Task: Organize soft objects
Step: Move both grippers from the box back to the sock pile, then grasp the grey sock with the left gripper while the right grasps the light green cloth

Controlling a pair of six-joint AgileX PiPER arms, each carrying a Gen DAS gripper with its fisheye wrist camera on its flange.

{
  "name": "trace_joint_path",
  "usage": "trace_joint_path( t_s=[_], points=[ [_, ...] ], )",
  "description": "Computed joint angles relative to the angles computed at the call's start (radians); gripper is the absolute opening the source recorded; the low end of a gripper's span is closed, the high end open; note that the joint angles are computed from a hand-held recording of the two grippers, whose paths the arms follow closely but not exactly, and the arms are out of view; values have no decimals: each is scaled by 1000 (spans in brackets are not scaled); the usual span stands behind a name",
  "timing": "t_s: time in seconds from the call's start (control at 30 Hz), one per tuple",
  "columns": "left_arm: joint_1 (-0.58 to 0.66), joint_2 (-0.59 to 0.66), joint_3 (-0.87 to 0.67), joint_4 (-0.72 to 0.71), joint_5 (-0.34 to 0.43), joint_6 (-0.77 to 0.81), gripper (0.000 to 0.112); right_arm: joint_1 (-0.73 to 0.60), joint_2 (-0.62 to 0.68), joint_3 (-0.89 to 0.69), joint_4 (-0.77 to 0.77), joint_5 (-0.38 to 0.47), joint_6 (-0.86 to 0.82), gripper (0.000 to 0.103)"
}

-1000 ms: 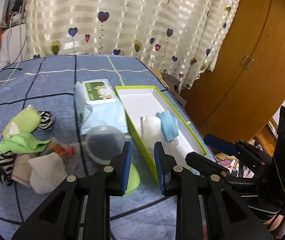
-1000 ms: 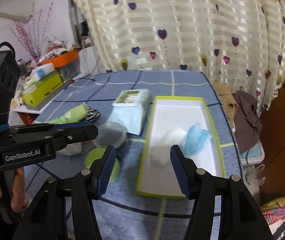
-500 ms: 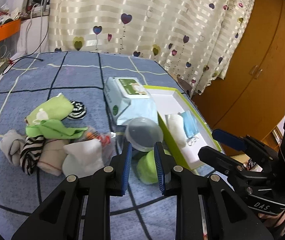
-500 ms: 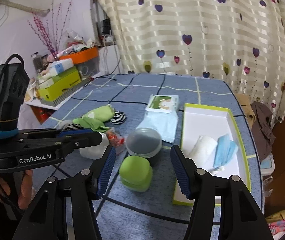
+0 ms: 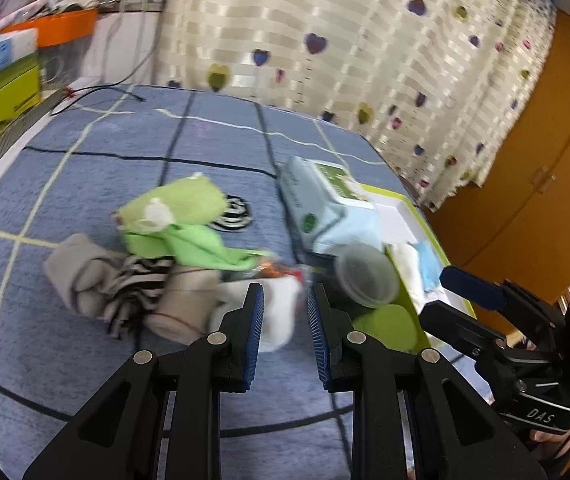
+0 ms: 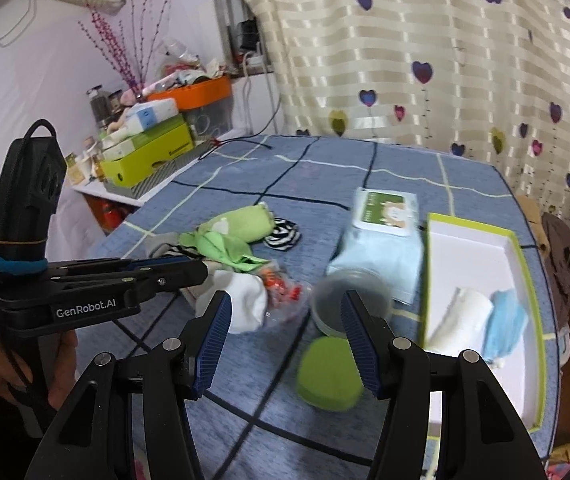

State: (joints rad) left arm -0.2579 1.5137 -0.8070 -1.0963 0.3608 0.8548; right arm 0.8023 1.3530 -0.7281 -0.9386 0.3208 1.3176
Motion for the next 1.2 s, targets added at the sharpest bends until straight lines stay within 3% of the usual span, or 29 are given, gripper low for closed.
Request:
trace_joint_path(
  t_s=[0.3,0.6,0.73,0.83,0.9,0.97,1.03,1.13,1.2],
  points=[
    [150,25,20,-111,31,158,24,0,196,-182,166,-35,-219,57],
    [289,76,9,-213,84,309,24,-23,420,-406,489,-16,-584,57],
    [346,103,2,-250,95,360,36,-34,511,-499,604,6,-707,56],
    [383,125,-5,-267,104,386,37,-43,571,-563,674,26,-786,56],
    [398,141,-12,-268,98,388,39,-47,607,-606,702,45,-823,50],
    [414,168,-27,-252,109,370,47,-51,634,-636,732,58,-855,32],
    [428,195,-42,-232,121,339,47,-58,648,-650,758,57,-878,22],
    [439,221,-54,-216,125,301,47,-55,644,-648,715,51,-837,10],
    [448,244,-66,-209,142,268,48,-54,640,-643,694,49,-815,9]
  ],
)
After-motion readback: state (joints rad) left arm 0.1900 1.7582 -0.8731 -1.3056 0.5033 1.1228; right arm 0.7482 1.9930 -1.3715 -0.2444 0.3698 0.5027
